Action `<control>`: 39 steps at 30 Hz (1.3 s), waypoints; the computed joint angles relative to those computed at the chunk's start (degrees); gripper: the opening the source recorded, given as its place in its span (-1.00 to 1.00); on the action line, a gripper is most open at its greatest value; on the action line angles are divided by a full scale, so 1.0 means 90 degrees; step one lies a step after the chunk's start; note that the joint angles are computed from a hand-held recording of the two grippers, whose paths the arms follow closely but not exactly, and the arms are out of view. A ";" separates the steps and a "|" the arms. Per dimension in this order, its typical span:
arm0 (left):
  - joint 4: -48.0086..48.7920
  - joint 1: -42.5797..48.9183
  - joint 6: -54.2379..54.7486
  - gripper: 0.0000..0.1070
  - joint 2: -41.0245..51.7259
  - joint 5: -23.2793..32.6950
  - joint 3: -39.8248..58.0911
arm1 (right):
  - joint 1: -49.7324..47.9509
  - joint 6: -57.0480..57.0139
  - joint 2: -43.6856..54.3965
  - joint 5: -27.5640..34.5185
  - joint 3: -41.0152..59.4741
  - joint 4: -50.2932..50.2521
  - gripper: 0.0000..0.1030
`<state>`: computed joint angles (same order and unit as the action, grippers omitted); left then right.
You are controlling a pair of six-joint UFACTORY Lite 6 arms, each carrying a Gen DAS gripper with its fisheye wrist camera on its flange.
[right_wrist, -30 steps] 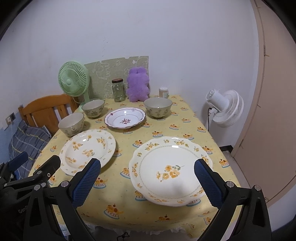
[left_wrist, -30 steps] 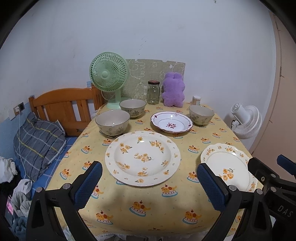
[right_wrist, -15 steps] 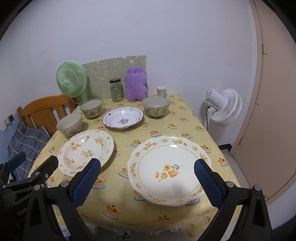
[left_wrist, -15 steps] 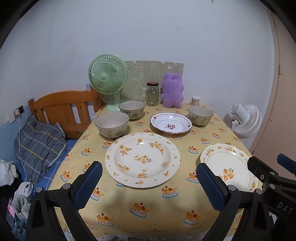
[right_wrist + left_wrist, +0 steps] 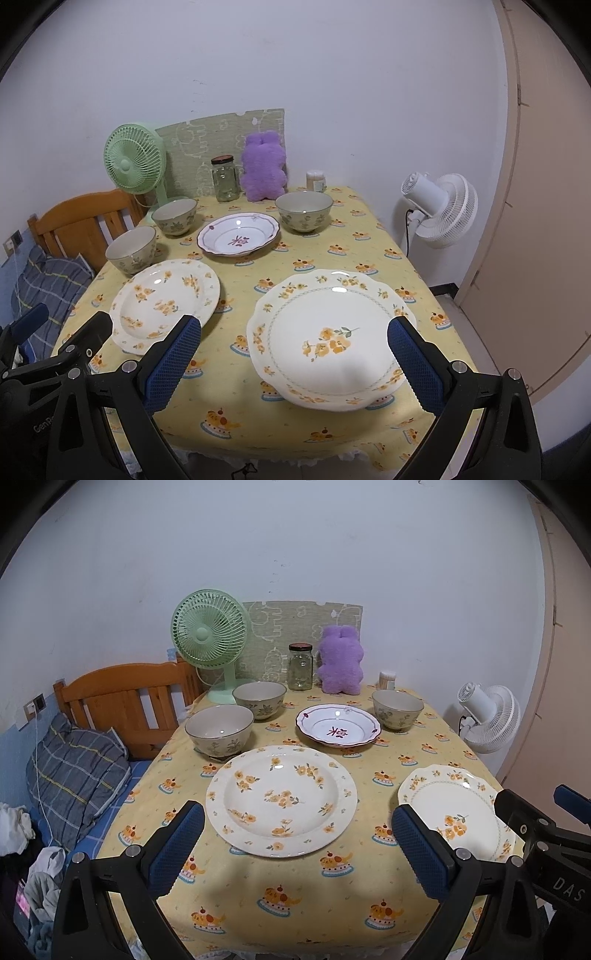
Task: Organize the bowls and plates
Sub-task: 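Move both tools toward the scalloped orange-flower plate, then close both tools on the rim of the scalloped orange-flower plate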
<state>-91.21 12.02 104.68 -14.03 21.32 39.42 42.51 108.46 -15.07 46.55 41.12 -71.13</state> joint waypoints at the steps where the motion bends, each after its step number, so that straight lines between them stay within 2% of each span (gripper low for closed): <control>1: -0.0021 0.0000 0.0032 0.90 0.0022 0.0012 0.0014 | -0.0012 0.0003 0.0007 0.0001 0.0003 0.0005 0.98; 10: -0.0415 -0.0100 0.0529 0.82 0.0045 -0.0022 0.0032 | 0.0047 0.0040 0.0299 0.0173 0.0271 0.0025 0.94; 15: -0.0228 -0.0001 0.0430 0.82 0.0440 0.0172 0.0327 | 0.0038 0.0040 0.0542 0.0232 0.0485 0.0076 0.94; 20: 0.0204 -0.0014 -0.0023 0.82 0.0928 0.0293 0.0727 | -0.0089 0.0031 0.0789 0.0195 0.0711 0.0204 0.94; 26: 0.0901 -0.0488 -0.0859 0.71 0.1333 0.0122 0.1095 | -0.0447 -0.0199 0.0952 0.0179 0.0855 0.0493 0.90; 33: 0.1273 -0.1367 -0.1581 0.59 0.1927 -0.0420 0.1574 | -0.1339 -0.0454 0.1044 -0.0416 0.0716 0.0467 0.86; 36: 0.1250 -0.1818 -0.1763 0.51 0.2303 -0.0712 0.1836 | -0.1888 -0.0586 0.1119 -0.0939 0.0627 0.0294 0.81; 39: 0.2026 -0.2302 -0.2843 0.47 0.2760 -0.1084 0.2237 | -0.2594 -0.0901 0.1246 -0.1593 0.0578 0.0201 0.79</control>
<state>-72.98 -8.69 79.09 10.81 11.57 59.55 19.16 100.36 -3.86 32.22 46.32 -69.32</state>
